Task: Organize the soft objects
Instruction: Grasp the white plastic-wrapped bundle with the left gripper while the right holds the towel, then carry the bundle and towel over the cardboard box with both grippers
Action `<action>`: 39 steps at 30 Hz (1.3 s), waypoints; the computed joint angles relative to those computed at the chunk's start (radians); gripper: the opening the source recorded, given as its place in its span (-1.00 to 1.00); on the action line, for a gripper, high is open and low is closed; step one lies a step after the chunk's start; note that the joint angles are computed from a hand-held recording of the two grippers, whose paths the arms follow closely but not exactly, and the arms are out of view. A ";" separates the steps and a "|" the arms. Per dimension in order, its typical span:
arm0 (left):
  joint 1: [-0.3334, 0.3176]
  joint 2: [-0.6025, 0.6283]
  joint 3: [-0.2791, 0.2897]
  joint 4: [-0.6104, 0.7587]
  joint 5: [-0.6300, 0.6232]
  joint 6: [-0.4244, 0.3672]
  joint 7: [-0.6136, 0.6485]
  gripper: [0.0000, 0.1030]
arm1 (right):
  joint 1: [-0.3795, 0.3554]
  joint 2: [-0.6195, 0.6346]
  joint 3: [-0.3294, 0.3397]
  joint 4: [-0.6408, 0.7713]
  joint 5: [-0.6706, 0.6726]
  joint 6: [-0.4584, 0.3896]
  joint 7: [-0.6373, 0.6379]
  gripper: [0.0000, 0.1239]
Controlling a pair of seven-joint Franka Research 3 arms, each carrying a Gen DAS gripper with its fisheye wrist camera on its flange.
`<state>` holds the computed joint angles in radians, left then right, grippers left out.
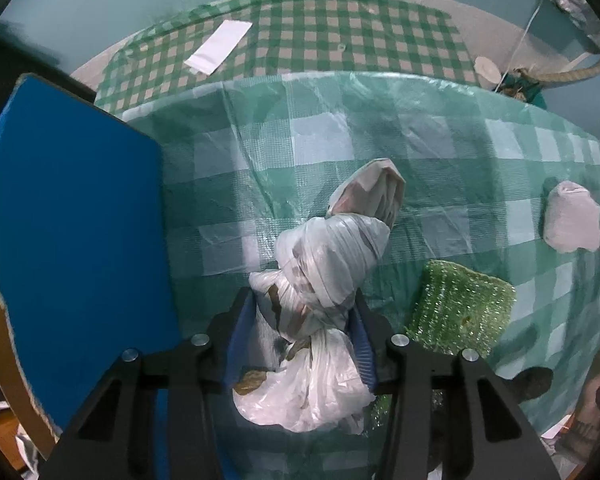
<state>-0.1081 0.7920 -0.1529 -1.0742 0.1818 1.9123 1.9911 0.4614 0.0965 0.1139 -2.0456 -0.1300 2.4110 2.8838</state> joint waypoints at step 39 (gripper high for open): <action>0.149 -0.385 -0.015 -0.377 -0.189 0.104 0.192 -0.13 | 0.038 0.098 -0.017 0.268 -0.038 -0.163 -0.125 -0.44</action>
<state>0.0409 0.4066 -0.1683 -1.4510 -0.0071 2.0160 2.1833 0.4998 0.1942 0.0967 -1.7774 -0.1684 2.2476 2.7584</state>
